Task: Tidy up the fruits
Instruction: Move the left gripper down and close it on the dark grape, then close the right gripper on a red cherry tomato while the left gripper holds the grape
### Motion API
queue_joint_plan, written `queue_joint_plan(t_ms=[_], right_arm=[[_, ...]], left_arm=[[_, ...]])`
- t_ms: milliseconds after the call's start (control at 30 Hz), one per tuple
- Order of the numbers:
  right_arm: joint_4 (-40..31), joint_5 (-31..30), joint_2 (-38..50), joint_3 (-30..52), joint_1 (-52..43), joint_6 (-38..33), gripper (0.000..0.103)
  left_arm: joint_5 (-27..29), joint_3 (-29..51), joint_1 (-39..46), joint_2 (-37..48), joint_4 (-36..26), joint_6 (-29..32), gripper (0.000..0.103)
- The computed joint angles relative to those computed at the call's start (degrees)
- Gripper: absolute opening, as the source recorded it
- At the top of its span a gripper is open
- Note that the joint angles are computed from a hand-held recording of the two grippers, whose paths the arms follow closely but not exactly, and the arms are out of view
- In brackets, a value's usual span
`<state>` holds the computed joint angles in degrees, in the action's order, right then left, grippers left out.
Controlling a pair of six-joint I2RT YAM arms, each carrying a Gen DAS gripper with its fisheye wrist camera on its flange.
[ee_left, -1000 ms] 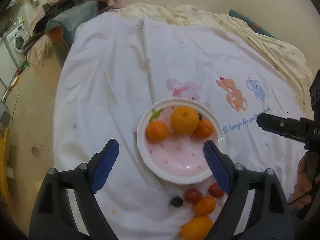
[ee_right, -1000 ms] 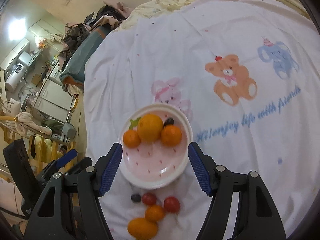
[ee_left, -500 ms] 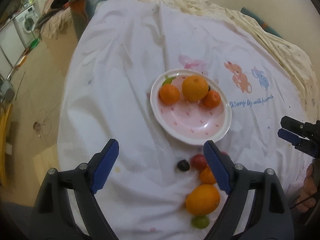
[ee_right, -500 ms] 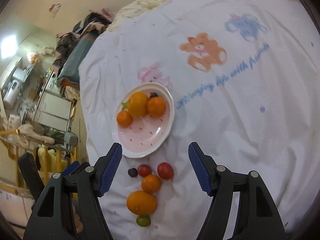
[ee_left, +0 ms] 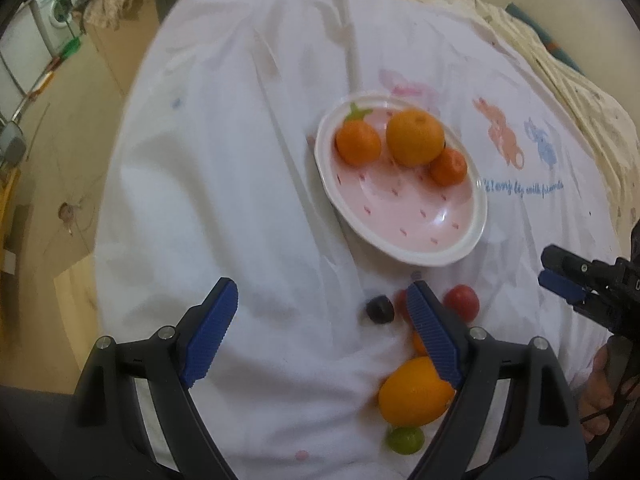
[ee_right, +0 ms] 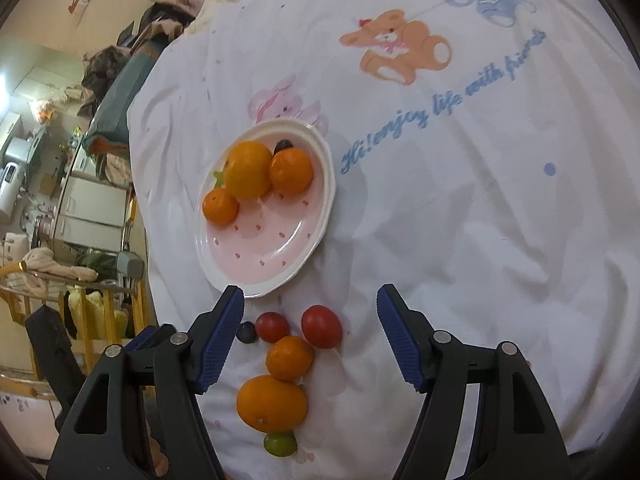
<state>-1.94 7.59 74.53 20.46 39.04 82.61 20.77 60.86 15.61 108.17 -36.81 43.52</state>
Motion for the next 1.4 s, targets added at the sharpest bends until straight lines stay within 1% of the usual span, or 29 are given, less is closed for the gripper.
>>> queue_joint_plan(t_ms=[33,100,167,200,233,267,300,400,433,467,500,633,700,733,767,800,833,867,933,1000,1067,1133,1167,1200,1267,1400], right_arm=[[0.3,-0.2,1.1,0.5,0.0,-0.5,0.072],[1.0,-0.5,2.1,0.6,-0.1,-0.8,0.072],[2.2,-1.1,2.8,0.0,-0.5,-0.5,0.072],[2.9,-1.5,2.9,-0.5,-0.7,-0.2,0.072],[3.7,-1.7,3.0,-1.0,-0.9,-0.1,0.072],[4.4,-1.8,3.2,-1.5,-1.1,-0.2,0.072],[4.8,-1.9,3.4,-1.8,-1.3,-0.3,0.072],[6.9,-2.7,3.4,-3.6,-2.2,0.2,0.072],[7.6,-2.9,3.0,-4.5,-2.5,0.4,0.072],[7.8,-3.0,2.7,-4.8,-2.8,0.5,0.072],[8.1,-3.1,2.4,-5.3,-3.0,0.6,0.072],[9.8,-3.9,1.8,-6.6,-4.0,0.5,0.072],[10.4,-4.2,2.3,-6.6,-4.2,0.2,0.072],[10.7,-4.4,2.5,-6.6,-4.3,0.1,0.072],[10.8,-4.5,2.8,-6.5,-4.2,0.0,0.072],[10.8,-4.6,3.2,-6.3,-4.3,0.0,0.072],[10.7,-4.7,3.5,-6.1,-4.2,0.0,0.072],[10.5,-4.9,3.8,-5.8,-4.3,-0.2,0.072],[10.2,-5.2,4.4,-5.4,-4.1,-0.5,0.072],[10.7,-6.4,5.3,-4.8,-4.2,-1.0,0.072],[12.8,-8.6,7.5,-4.2,-4.2,-2.2,0.071],[12.9,-10.5,10.6,-2.3,-3.9,-3.5,0.064],[13.0,-11.3,11.8,-1.6,-3.9,-4.0,0.056],[12.8,-12.1,13.5,-0.5,-3.7,-4.5,0.051],[10.5,-12.5,16.5,2.5,-3.2,-6.0,0.046],[5.9,-12.3,22.3,8.1,-1.8,-8.5,0.039]], left_arm=[[-0.5,0.2,-0.3,0.8,-0.3,0.1,0.083],[-1.5,0.0,-0.9,1.9,-0.3,-0.2,0.078],[-2.5,-0.1,-2.1,3.1,-0.7,-0.2,0.066],[-2.9,-0.3,-2.8,3.5,-0.7,-0.1,0.064],[-3.1,-0.6,-3.2,3.8,-0.7,0.1,0.060],[-3.4,-1.0,-4.0,4.1,-0.5,0.2,0.052],[-3.6,-1.3,-4.7,4.4,-0.5,0.2,0.050],[-4.1,-1.7,-6.5,5.5,-0.2,-0.4,0.049],[-4.7,-2.0,-7.0,5.8,0.4,-0.9,0.047],[-5.0,-1.9,-7.3,6.4,0.5,-1.3,0.043],[-5.5,-1.6,-7.6,7.2,0.3,-1.9,0.042],[-6.4,-1.5,-8.2,8.4,1.6,-3.4,0.042],[-6.2,-1.5,-8.4,8.7,2.1,-3.9,0.039],[-5.8,-1.6,-8.5,8.7,1.9,-3.6,0.027],[-5.1,-1.0,-8.6,9.3,0.3,-2.7,0.018],[-6.0,-1.6,-9.3,9.0,0.5,-2.2,0.018],[-6.0,-2.8,-9.4,7.9,1.5,-1.5,0.018],[-5.9,-2.7,-9.3,7.9,1.2,-1.5,0.018],[-5.1,-0.8,-8.5,8.8,-1.1,-1.9,0.017],[-4.7,-0.4,-8.0,8.3,-1.1,-2.4,0.017],[-3.6,1.2,-6.3,8.0,-3.2,-1.6,0.017],[-2.7,2.0,-5.0,7.1,-4.8,-1.0,0.017],[-2.3,2.1,-4.5,6.7,-5.0,-0.8,0.017],[-2.1,2.3,-4.3,6.5,-5.1,-1.0,0.017],[-1.8,2.7,-3.4,6.0,-5.7,-0.2,0.017],[-2.3,2.4,-3.6,5.4,-4.8,-0.2,0.017]])
